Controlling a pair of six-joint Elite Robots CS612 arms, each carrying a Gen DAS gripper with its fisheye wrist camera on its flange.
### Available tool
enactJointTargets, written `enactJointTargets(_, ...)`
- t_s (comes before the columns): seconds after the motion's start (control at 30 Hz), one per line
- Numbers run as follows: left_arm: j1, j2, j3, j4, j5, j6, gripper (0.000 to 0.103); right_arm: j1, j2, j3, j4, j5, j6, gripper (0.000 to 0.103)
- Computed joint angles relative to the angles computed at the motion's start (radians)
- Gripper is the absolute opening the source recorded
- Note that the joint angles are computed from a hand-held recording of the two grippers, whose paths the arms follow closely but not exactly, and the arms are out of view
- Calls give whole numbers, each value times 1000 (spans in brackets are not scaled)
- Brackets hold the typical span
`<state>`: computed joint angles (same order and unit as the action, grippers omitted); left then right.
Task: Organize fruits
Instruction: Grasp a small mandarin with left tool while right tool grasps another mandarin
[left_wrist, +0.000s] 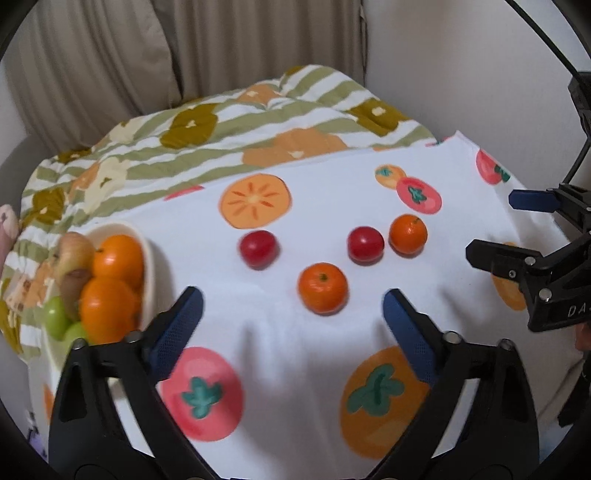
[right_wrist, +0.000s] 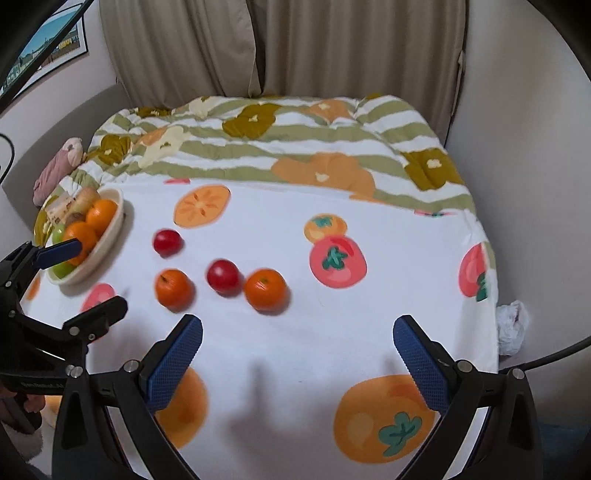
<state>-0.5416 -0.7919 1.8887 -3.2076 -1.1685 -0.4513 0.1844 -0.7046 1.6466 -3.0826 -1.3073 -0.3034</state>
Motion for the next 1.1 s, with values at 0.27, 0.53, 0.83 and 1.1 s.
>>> enactJointTargets(0.27, -3, 51, -65, 88, -13, -13, 72, -12, 42, -42, 52, 60, -59, 102)
enactJointTargets(0.53, 5, 71, -100, 125, -40, 0, 53, -12, 63, -76, 108, 93, -94, 89)
enactJointTargets(0.83, 10, 67, -100, 133, -49, 10, 44, -4, 76, -100, 154, 118, -121, 73)
enactJointTargets(1.1, 9, 49, -81, 158, -41, -21, 43, 4, 78, -106, 162, 124, -127, 63)
